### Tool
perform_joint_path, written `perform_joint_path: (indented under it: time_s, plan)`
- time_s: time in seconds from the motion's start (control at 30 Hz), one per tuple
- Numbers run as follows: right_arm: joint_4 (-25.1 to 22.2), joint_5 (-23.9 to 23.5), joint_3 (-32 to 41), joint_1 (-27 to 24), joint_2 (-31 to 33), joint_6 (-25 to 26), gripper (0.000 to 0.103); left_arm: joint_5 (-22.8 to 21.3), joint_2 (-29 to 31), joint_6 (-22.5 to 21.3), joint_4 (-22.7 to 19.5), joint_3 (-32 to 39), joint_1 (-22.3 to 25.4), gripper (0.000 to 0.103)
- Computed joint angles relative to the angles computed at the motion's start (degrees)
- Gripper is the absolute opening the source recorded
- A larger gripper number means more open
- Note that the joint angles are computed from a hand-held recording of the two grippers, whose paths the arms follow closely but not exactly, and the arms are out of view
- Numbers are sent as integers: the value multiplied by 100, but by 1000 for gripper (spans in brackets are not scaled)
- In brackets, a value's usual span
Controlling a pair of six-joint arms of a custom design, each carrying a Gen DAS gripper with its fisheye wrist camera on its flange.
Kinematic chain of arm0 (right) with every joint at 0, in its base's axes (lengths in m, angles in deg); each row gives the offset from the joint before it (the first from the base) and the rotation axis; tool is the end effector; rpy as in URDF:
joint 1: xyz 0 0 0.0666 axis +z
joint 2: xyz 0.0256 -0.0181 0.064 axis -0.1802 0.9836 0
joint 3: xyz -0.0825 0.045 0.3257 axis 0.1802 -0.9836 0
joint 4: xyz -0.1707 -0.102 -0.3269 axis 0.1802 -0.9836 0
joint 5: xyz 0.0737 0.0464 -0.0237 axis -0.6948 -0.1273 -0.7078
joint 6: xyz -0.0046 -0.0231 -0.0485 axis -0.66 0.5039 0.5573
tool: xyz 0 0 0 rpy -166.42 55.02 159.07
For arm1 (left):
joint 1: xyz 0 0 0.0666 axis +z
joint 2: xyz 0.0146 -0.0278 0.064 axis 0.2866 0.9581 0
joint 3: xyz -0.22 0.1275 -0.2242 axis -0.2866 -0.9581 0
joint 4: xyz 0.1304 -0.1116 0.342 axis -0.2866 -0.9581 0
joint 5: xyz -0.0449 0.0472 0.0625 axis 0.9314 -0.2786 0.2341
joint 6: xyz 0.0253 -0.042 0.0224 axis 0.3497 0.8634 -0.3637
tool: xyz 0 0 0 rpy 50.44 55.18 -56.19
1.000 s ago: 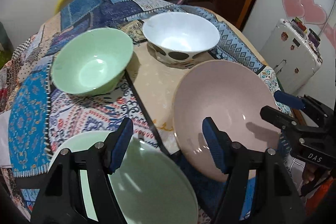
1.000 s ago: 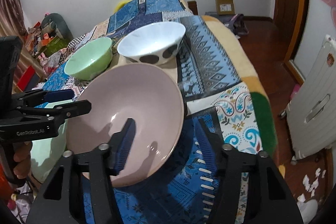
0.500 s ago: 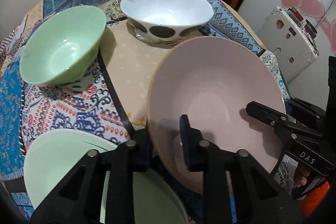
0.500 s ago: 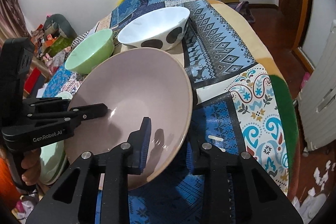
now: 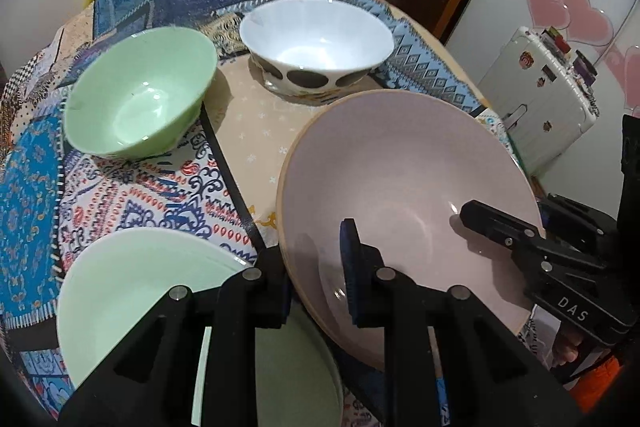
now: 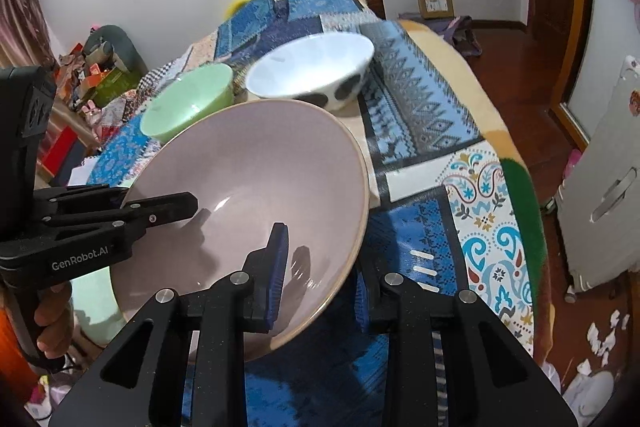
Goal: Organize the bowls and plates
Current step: 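Lift the pink bowl and carry it toward the plate stack with the right gripper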
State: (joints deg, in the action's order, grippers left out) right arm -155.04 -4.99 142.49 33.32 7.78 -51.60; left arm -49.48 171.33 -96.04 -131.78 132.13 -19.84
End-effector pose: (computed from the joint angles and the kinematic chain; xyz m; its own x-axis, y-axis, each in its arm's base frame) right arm 0.3032 0.2622 0.4664 -0.5823 0.5583 -0.5909 0.5145 0.8159 0.2639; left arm 0.4846 -0.3733 0.4558 -0.4760 0.7494 -0.4602 0.8734 0.4642 -0.1474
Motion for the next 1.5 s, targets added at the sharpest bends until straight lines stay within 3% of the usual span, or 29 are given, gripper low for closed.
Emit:
perform_joint_path:
  time_s: [0.27,0.7,1.1,1.5]
  plan:
    - [-302,408,711,194,345,91,26,196,-490,-27,186,-352,204,21]
    - [-331,697,1833,389,1131,588,26,400,-1216,-94,381,-834,704,21]
    - [-26,568,2906,482,2010,1277,26,592,-1577,-162,493,-1056,1453,21]
    - [70,308,4483,530,3169,2098,26,611,-1735,-419,533,-1119,2276,21]
